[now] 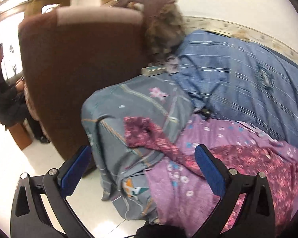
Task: Fold small clothes
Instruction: 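Position both grippers open above the spread pink floral garment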
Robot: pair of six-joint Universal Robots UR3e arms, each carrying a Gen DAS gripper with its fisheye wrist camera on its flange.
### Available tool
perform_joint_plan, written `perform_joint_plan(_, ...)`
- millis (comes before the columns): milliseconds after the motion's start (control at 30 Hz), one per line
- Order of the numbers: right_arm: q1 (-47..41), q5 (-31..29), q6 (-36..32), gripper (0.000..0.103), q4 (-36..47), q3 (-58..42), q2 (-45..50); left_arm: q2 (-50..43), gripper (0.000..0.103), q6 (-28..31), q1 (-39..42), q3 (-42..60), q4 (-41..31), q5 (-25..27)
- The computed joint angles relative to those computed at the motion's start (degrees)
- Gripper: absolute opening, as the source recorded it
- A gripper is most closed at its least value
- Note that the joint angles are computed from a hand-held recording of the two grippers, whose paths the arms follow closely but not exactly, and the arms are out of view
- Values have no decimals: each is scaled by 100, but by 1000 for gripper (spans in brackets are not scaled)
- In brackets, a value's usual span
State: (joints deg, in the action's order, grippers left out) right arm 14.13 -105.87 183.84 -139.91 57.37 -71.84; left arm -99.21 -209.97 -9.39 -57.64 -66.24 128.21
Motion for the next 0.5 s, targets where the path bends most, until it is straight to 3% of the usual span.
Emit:
perform_joint_plan(300,-439,245,242,102,-111,598,-498,-974,103,270,-658,1629,-434,-9)
perform_joint_plan(500,-642,449,329,102,-130,816,-606,-1212,103,234,-797,1995,-644,27)
